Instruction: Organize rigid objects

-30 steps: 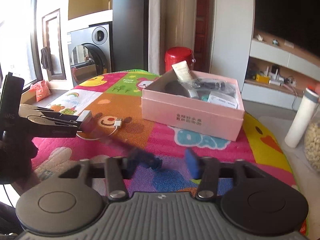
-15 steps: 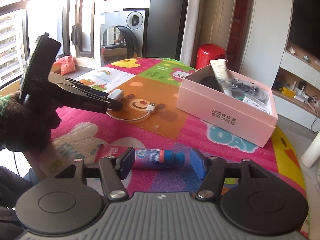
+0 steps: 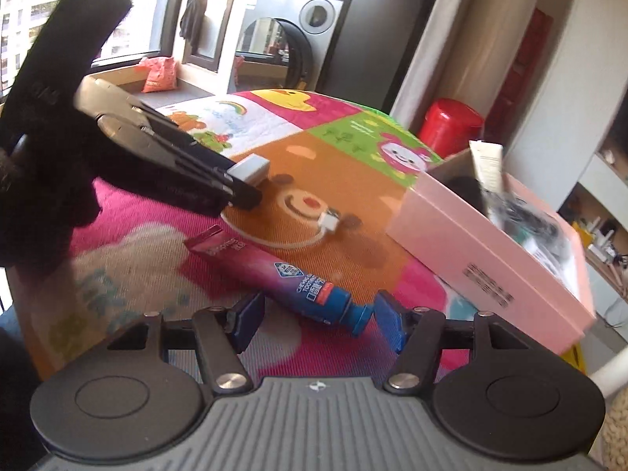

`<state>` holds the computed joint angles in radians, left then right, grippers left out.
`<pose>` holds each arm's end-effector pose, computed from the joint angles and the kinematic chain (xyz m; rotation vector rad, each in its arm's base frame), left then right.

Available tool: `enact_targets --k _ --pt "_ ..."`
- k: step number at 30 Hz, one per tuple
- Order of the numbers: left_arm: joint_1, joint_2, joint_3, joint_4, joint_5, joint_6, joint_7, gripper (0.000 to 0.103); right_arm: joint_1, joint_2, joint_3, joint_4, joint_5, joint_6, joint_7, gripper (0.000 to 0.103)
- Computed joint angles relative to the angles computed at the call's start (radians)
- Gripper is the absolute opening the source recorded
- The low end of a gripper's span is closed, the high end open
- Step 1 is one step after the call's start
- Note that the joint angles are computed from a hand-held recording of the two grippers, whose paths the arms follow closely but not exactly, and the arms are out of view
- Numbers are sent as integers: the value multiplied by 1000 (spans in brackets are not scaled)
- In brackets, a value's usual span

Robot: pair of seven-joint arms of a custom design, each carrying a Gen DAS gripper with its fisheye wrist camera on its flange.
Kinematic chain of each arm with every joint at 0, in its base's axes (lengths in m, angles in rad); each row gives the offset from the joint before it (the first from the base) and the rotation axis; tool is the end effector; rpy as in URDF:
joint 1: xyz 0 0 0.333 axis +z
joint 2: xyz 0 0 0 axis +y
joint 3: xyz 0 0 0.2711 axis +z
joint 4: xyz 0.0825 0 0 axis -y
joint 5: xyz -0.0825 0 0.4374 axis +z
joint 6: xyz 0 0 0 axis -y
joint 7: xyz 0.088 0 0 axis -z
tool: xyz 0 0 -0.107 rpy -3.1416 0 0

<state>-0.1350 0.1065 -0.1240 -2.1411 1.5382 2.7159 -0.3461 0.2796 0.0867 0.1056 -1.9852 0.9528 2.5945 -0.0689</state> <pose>0.5791 -0.1906 0.3023 -1.8762 1.3376 -0.7464 0.6129 0.2304 0.4024 -2.3284 0.3001 -0.4436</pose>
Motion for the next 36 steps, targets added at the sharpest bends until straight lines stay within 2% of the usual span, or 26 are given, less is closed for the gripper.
enact_targets --k 5,6,8,13,16,17,20,25,28,30,33,36 --pt "15 -11 8 -13 63 47 -110 34 -15 123 -8 182 -117 -192 190 60" --pt "16 -11 7 -13 64 47 -113 34 -22 136 -9 203 -127 -225 216 51" --pt "18 -10 5 -12 66 47 -116 34 -41 137 -7 214 -130 -273 234 42" --pt "19 -10 4 -12 66 47 -116 34 -63 16 -19 69 -114 -260 193 29" --pt "20 -9 4 -11 63 45 -111 34 -68 -44 -41 16 -139 -307 211 29" --pt "20 -10 4 -13 64 46 -114 34 -69 -59 -47 5 -134 -323 204 29" --pt "21 -11 4 -13 66 50 -118 34 -56 -83 -47 -23 -102 -289 161 36" --pt "28 -11 8 -12 81 76 -151 34 -18 -12 -22 44 -98 -266 123 47" --pt "25 -6 2 -5 4 57 -52 34 -7 41 -11 104 -128 -293 155 45" --pt "17 2 -4 7 -77 24 55 34 -7 43 -11 121 -165 -324 195 33" --pt "5 12 -6 23 -153 -10 154 34 -11 -16 -16 55 -180 -292 186 30" --pt "-5 20 -2 33 -162 -23 184 30 -24 -58 -38 20 -208 -300 273 29"
